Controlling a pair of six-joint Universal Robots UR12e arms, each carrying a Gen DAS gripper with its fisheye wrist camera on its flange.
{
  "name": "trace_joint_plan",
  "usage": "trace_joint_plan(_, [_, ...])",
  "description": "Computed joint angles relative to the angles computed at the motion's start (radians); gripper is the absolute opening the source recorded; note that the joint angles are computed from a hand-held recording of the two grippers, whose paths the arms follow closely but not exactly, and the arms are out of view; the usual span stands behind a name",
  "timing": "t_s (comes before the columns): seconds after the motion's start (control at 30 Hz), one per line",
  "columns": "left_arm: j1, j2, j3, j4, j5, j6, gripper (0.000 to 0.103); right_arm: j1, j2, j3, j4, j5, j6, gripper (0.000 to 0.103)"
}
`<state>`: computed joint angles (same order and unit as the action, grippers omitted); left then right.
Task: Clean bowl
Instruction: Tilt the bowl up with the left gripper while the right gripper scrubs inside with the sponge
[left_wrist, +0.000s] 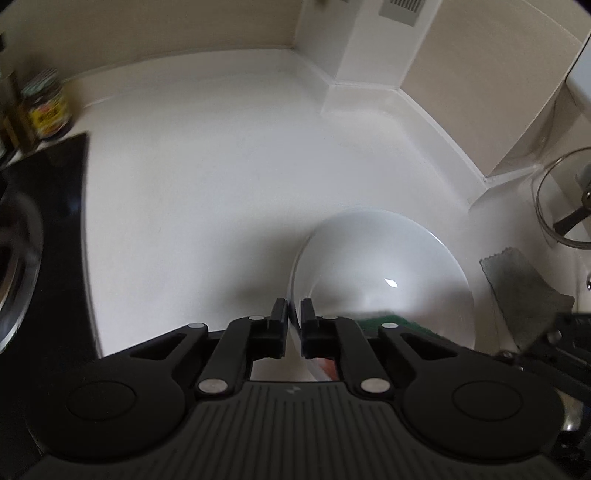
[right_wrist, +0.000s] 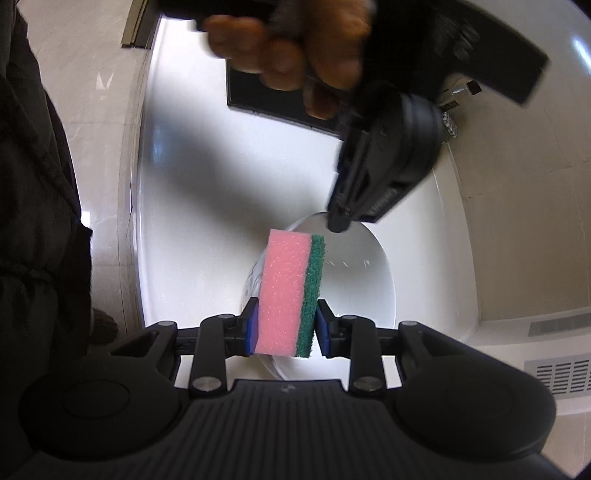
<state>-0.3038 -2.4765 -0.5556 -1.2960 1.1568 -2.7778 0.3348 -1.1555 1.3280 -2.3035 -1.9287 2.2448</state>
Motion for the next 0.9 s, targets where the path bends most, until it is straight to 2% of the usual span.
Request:
trace_joint_plan(0.07, [-0.004, -0.042, 0.082, -0.055, -0.009, -0.024, 0.004, -0.002, 0.001, -0.003, 0.004, -0.013, 0.011, 0.027])
trace_joint_plan(0.1, [-0.006, -0.046, 0.091, -0.059, -0.002, -0.046, 0.004, -0.004, 0.003, -0.006, 0.008, -0.019, 0.029, 0.027])
trace_joint_plan(0.2, [-0.007, 0.021, -0.028, 0.018, 0.027, -0.071, 0.004, -0.006, 0.005, -0.013, 0.018, -0.023, 0.056, 0.027])
trace_joint_plan(0.33, [0.0, 0.099, -0.178, 0.099, 0.027, -0.105, 0.009, -0.009, 0.002, -0.009, 0.011, -0.025, 0.066, 0.027])
trace_joint_plan(0.4, [-0.003, 0.102, -0.187, 0.104, 0.034, -0.118, 0.011, -0.009, 0.011, -0.019, 0.011, -0.03, 0.068, 0.027])
trace_joint_plan(0.53, [-0.005, 0.049, -0.087, 0.028, 0.024, -0.092, 0.009, -0.008, 0.01, -0.02, 0.008, -0.031, 0.04, 0.027])
trace_joint_plan(0.63, [-0.008, -0.028, 0.063, -0.081, 0.001, -0.062, 0.006, -0.009, 0.007, -0.019, 0.009, -0.032, 0.022, 0.027])
trace_joint_plan(0.7, [-0.013, -0.058, 0.12, -0.104, 0.004, -0.076, 0.005, -0.01, 0.006, -0.019, 0.014, -0.035, 0.015, 0.027])
trace_joint_plan(0.77, [-0.013, -0.032, 0.069, -0.045, 0.003, -0.126, 0.005, -0.014, 0.006, -0.022, 0.018, -0.033, 0.019, 0.027])
trace_joint_plan(0.87, [-0.007, 0.036, -0.053, 0.021, 0.006, -0.139, 0.005, -0.022, 0.008, -0.026, 0.021, -0.023, 0.025, 0.027])
trace_joint_plan(0.9, [-0.003, 0.059, -0.096, 0.04, 0.005, -0.148, 0.011, -0.023, 0.007, -0.026, 0.02, -0.022, 0.024, 0.027])
